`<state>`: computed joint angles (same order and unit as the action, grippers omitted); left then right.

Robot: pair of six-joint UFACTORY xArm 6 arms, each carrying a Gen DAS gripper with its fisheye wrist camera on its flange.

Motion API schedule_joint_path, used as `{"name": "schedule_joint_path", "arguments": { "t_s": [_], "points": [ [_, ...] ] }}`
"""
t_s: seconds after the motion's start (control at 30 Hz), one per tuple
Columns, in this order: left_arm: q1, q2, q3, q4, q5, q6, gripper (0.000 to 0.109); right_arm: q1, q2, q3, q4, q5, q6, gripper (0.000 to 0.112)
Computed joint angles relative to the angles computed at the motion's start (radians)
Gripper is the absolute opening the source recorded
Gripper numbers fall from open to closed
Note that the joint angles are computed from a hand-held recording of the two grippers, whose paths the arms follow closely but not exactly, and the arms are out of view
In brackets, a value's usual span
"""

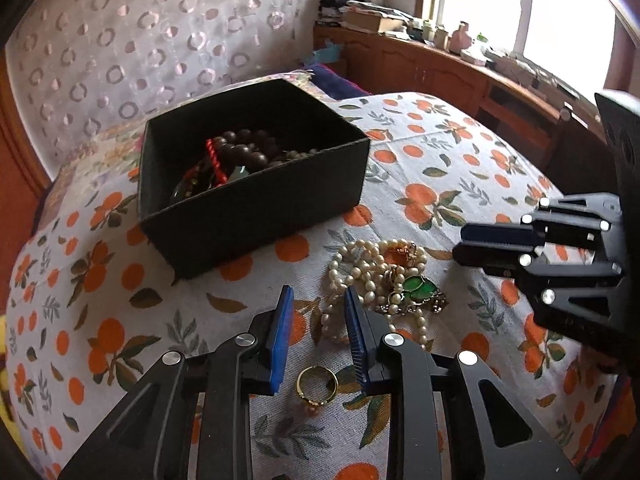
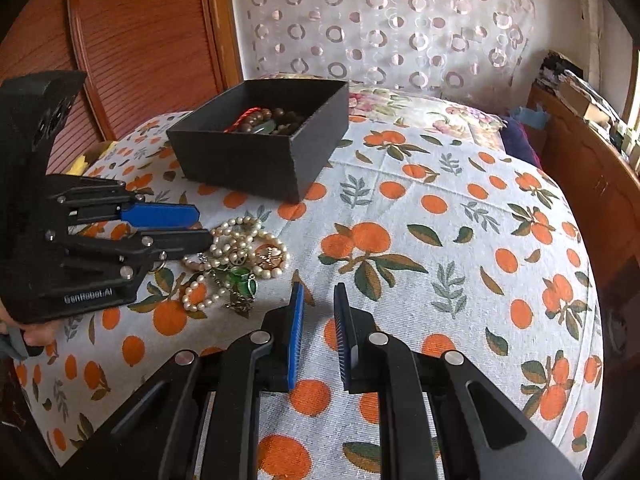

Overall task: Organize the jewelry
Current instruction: 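Close the left tool on the pearl necklace while the right tool approaches the green pendant, then lift the pearl necklace over the box with the left tool while the right tool reaches the green pendant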

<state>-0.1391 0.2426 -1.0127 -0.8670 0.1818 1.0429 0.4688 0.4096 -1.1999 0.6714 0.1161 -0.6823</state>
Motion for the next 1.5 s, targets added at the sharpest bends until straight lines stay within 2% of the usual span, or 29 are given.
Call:
{"name": "schedule_joint_path", "arguments": {
  "t_s": [0.17,0.27,0.5,0.6,0.97,1.1,1.3,1.37,1.5],
  "points": [
    [-0.008,-0.016,0.013,-0.065,0.015,0.093,0.004,-0.007,0.003,-0.007,0.023,0.015,-0.003,0.017],
    [-0.011,-0.023,0.021,-0.018,-0.002,0.050,0.004,-0.006,0.002,-0.007,0.027,0.012,-0.009,0.017],
    [-0.026,-0.143,0.062,-0.205,-0.053,0.183,0.004,-0.007,0.000,-0.002,0.010,0.007,0.007,0.017],
    [-0.024,-0.205,0.082,-0.283,-0.044,0.253,0.004,-0.006,-0.001,0.002,-0.006,0.002,0.017,0.017],
    [0.002,-0.346,0.096,-0.392,-0.018,0.321,0.004,0.005,-0.001,0.005,-0.022,-0.016,0.007,0.017],
    [0.010,-0.386,0.105,-0.417,-0.013,0.341,0.004,0.029,-0.006,-0.008,0.114,0.013,-0.128,0.017],
    [0.030,-0.434,0.110,-0.441,-0.009,0.355,0.004,0.057,-0.006,-0.032,0.166,0.052,-0.192,0.017],
    [0.038,-0.450,0.110,-0.449,-0.008,0.361,0.004,0.065,-0.005,-0.041,0.183,0.056,-0.211,0.032],
    [0.052,-0.468,0.106,-0.468,-0.012,0.380,0.004,0.071,0.010,-0.074,0.164,0.077,-0.198,0.034]
  ]
}}
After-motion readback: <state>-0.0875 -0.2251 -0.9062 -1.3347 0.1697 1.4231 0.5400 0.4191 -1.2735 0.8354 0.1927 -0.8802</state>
